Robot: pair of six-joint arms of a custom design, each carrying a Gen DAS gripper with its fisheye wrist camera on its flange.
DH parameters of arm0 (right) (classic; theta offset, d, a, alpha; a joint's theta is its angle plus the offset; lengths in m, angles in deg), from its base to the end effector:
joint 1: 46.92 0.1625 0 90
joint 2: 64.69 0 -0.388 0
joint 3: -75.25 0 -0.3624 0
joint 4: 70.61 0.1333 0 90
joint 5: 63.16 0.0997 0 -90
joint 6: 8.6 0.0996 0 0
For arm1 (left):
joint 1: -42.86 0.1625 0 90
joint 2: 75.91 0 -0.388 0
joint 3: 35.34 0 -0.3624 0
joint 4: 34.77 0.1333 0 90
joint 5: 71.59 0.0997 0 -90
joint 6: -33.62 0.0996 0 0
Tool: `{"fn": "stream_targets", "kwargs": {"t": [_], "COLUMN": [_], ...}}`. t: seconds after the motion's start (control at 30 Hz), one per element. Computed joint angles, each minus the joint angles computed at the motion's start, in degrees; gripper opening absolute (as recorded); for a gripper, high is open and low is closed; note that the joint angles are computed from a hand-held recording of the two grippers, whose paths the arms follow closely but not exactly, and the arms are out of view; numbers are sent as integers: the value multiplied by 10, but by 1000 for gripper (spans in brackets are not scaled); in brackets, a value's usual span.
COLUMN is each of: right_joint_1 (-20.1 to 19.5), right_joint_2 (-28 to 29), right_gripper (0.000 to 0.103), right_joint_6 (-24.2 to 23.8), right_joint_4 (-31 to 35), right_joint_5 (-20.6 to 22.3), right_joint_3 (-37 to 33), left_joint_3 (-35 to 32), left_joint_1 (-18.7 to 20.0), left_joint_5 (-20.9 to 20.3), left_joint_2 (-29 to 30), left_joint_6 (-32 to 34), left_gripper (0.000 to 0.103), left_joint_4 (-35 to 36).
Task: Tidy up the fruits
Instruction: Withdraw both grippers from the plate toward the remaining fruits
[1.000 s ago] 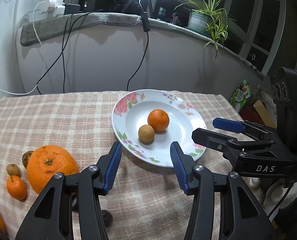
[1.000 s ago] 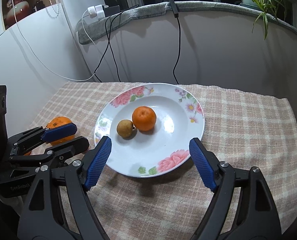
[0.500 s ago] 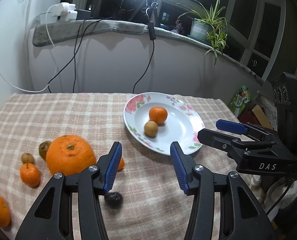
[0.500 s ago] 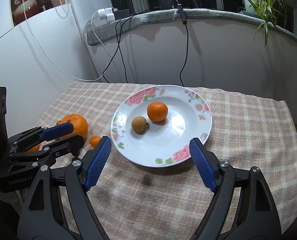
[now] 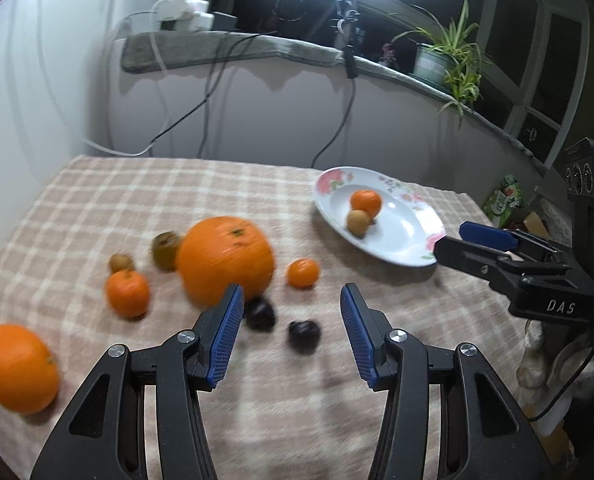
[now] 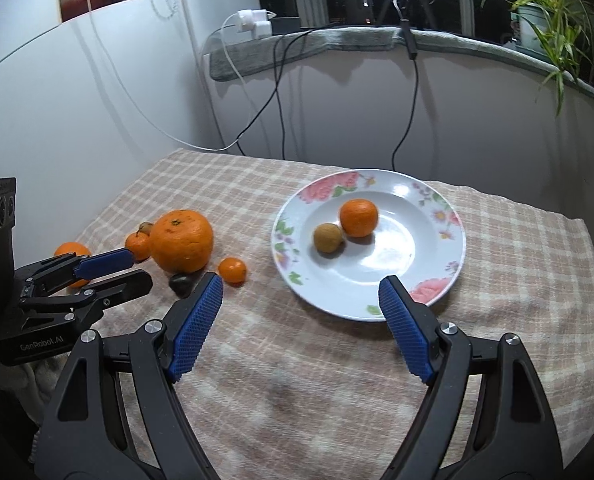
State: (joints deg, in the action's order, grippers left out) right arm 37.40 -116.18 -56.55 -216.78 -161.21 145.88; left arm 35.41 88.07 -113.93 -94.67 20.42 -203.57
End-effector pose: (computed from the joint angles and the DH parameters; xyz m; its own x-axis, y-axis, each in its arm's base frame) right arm 0.0472 -0.7312 0.3286 -0.7130 -0.4680 0.5221 -0.6725 0.6672 -0.3203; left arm -0.3532 -0.6495 -0.0132 -0.8376 0.0870 -0.5393 0.4494 0.6710 -0.5898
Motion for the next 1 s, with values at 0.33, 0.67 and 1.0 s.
{"fn": "stream_targets", "kwargs": {"t": [0.33,0.67,1.0], "right_joint_1": [6,12,19], "right_joint_2": [6,9,22], "right_gripper": [83,83,77], "right_joint_6": [-17,-40,-55], "right_joint_4": [43,70,87], "right_joint_5": [-1,1,-6], "right_joint_3": [8,24,23], "left_joint_3": [89,120,122], "left_joint_1": [0,6,12], "left_joint_5": [18,16,35], "left_joint_2": [-46,-60,-67], "left_joint_6": [-51,-82,-84], "left_gripper": [49,49,49], "left_joint_4": [-18,-21,-16]}}
